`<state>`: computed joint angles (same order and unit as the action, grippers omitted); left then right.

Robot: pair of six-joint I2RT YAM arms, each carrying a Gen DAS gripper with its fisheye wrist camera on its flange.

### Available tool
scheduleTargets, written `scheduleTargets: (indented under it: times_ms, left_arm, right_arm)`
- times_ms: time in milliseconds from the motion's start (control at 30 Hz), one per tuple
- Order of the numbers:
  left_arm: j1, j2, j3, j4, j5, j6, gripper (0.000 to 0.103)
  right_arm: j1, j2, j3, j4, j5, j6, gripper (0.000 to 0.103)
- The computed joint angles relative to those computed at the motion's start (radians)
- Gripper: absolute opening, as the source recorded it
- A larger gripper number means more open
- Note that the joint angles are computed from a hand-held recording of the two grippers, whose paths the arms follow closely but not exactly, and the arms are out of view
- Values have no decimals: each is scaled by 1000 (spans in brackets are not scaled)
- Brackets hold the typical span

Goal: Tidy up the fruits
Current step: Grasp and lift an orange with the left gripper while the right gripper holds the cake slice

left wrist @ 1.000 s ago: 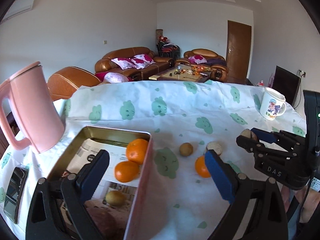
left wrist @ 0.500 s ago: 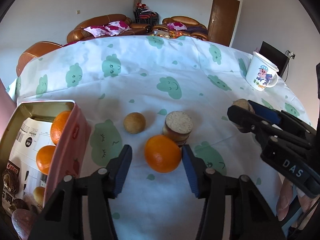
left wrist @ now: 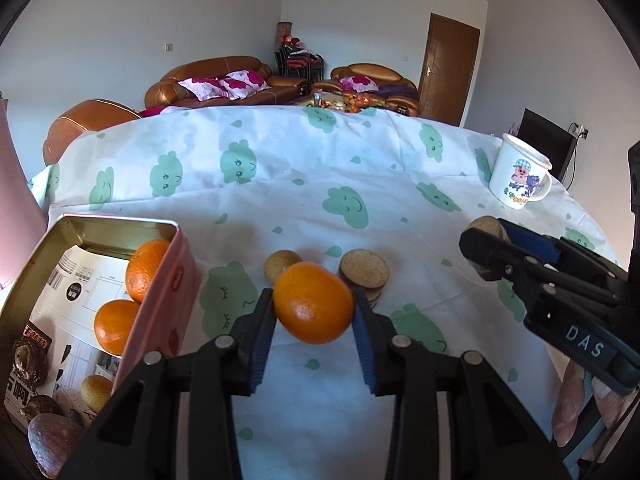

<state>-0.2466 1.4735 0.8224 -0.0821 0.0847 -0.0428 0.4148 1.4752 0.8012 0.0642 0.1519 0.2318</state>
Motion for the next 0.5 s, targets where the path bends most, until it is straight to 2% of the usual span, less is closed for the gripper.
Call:
scheduleTargets:
  times_ms: [500]
  left_arm:
    - [-46, -128, -126, 153, -123, 12, 39]
  right_arm:
    - [35, -66, -71, 93, 53, -34, 46]
